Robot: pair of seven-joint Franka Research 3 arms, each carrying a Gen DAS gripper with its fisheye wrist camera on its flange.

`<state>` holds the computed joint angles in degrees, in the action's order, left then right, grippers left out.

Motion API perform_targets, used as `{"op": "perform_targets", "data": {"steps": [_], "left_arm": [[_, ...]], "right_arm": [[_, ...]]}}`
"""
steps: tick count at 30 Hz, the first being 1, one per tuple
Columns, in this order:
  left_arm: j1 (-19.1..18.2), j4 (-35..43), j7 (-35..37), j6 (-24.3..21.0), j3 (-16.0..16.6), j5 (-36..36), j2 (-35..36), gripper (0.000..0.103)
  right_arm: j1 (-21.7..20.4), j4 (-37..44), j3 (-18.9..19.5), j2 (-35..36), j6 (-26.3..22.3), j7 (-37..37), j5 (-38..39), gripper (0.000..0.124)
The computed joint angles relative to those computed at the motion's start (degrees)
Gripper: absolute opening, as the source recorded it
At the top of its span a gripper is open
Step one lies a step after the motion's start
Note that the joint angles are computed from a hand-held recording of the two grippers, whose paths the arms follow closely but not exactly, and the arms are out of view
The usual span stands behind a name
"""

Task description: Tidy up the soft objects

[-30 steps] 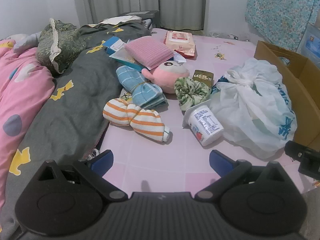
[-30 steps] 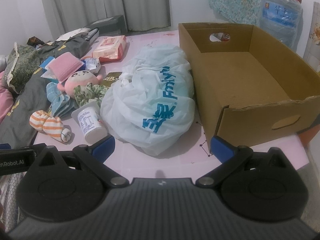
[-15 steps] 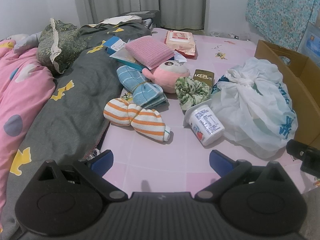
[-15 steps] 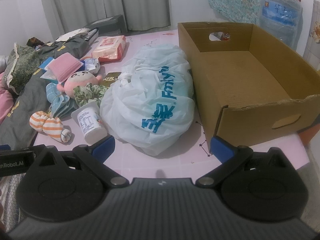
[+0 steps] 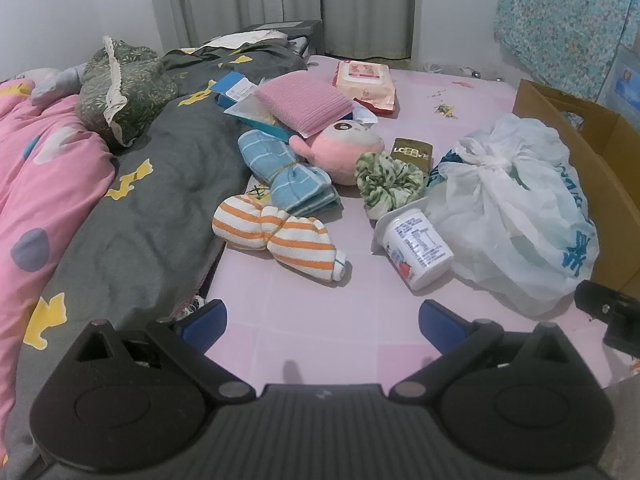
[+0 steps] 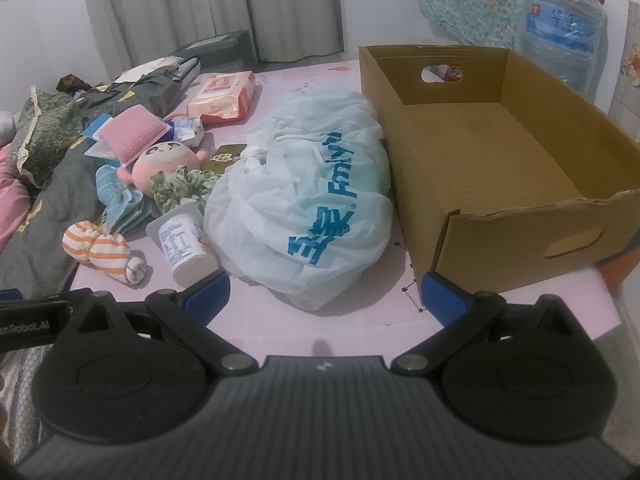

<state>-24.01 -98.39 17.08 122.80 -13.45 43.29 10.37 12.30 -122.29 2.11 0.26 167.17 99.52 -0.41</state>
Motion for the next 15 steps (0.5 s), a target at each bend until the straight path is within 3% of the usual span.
{"op": "perform_targets", "data": {"steps": [12, 15], "left_arm": [[0.2, -0.9, -0.8, -0.3, -0.1, -0.6, -0.5, 0.102], [0.3, -1.2, -0.6, -0.8, -0.1, -0.4, -0.9, 0.103]], "right_arm": [[0.2, -0.8, 0.3, -0.6, 0.3, -1.5, 1.3, 0.102], [0.6, -1.3, 0.5, -1.1, 1.8, -6.2, 5.9, 0.102]]}}
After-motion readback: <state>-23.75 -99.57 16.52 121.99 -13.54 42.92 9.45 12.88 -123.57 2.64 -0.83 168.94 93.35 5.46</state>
